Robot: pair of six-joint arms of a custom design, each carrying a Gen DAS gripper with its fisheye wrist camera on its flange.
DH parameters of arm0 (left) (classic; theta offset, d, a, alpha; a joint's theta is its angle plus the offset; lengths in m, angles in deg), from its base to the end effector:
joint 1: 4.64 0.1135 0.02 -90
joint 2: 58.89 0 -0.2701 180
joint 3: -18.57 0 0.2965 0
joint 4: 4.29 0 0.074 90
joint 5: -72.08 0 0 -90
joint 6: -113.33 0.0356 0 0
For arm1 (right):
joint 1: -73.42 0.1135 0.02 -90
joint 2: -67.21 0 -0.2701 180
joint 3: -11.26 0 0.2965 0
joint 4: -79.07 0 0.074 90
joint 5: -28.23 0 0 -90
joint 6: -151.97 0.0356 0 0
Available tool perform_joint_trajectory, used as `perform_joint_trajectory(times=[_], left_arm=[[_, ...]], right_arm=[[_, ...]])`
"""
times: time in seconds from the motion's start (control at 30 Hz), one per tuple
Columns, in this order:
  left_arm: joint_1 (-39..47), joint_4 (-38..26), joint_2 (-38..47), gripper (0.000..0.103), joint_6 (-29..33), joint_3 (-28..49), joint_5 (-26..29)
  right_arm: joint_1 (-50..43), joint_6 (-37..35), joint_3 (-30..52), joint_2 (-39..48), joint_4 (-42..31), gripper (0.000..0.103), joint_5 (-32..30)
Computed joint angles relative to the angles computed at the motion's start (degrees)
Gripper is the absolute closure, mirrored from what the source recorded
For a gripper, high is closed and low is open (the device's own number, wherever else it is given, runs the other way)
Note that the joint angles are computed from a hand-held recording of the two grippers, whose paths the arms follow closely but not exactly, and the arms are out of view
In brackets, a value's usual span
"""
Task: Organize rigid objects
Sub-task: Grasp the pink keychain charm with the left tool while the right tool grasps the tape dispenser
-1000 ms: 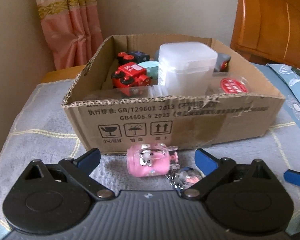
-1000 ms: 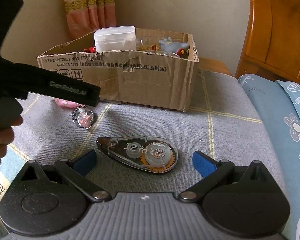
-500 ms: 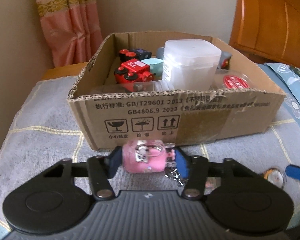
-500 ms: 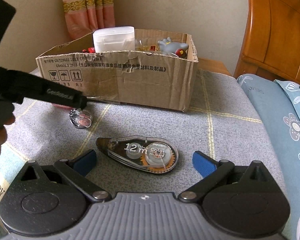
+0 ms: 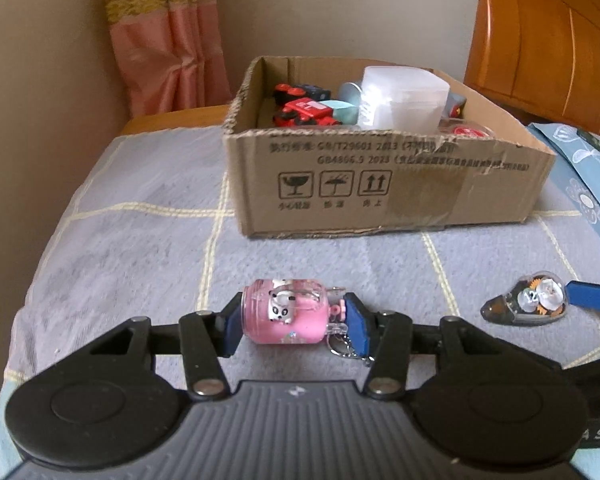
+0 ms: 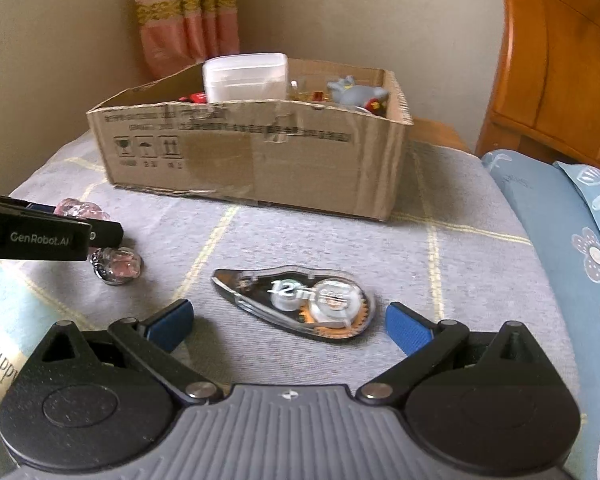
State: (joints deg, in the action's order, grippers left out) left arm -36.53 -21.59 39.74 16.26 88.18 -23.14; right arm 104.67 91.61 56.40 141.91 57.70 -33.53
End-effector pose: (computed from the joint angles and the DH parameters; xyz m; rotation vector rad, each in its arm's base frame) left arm 0.3374 -0.2061 0.1575 0.4701 2.3390 -0.2163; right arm 0.2422 0.1272 0.1460 0.1742 2.3190 -0.0859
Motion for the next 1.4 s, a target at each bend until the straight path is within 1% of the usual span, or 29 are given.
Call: perform_joint_trajectory(times=[0.1,0.27,0.4,0.53,0.63,0.7,0.77,0.87,0.93,1.0,1.1,1.2,1.23,1.3,1.4], left_arm=[[0.33,0.30,-0.47,0.053,-0.01,-0.63,0.38],[0.86,1.00,-0.62,0.053,-0.09,-1.08,1.45],[1.44,1.59,-1.33,0.053,0.21,-2.01,2.63],[2.05,1.87,-1.47,0.053,0.33,-2.25,3.68],[2.08,2.30,-1.44,0.052,0.42,-2.41,3.62],[2.15,2.58,-1.29,0.052,0.57,-2.44,3.76],[2.21,2.85,-1.25,0.052,0.67,-2.50,3.94],[2.23,3.81,-1.43,0.048,0.94,-3.20,3.74],[1.82,4.30,-1.35,0.039,1.17,-3.44,2.44],[1.54,4.02,-1.27,0.038,0.54,-3.30,1.43],[1.47,3.13,-1.04,0.037,-0.41,-2.66,1.50],[1.43,3.55,-1.10,0.040,-0.66,-2.93,1.34],[1.44,3.67,-1.23,0.046,-0.69,-3.10,1.36],[1.62,3.68,-1.61,0.052,-0.38,-3.38,2.04],[1.93,1.92,-1.90,0.052,0.48,-2.82,2.89]], right_arm=[[0.25,-0.09,0.72,0.92,0.85,0.000,-0.75],[-1.22,-3.03,1.67,2.16,4.28,0.000,-6.39],[-2.16,-4.99,2.27,4.15,7.43,0.000,-7.96],[-1.37,-6.02,4.78,6.28,5.06,0.000,-6.18],[-0.38,-5.90,4.19,5.93,4.89,0.003,-4.38],[-0.47,-5.62,3.80,5.21,4.62,0.009,-3.86],[-0.77,-4.94,3.36,4.26,3.92,0.010,-3.65],[-0.74,-4.45,2.24,3.22,3.96,0.010,-2.86],[-0.75,-4.73,1.69,2.91,4.45,0.010,-2.68],[-0.94,-4.86,1.62,2.72,4.44,0.009,-2.84],[-1.25,-5.37,1.54,2.52,4.39,0.009,-3.23],[-1.16,-5.23,1.80,2.53,4.03,0.010,-3.08],[-1.14,-5.03,2.01,2.63,3.79,0.010,-2.95],[-1.06,-4.81,2.34,2.57,3.05,0.010,-2.79],[-1.22,-5.02,2.99,2.43,1.39,0.010,-3.46]])
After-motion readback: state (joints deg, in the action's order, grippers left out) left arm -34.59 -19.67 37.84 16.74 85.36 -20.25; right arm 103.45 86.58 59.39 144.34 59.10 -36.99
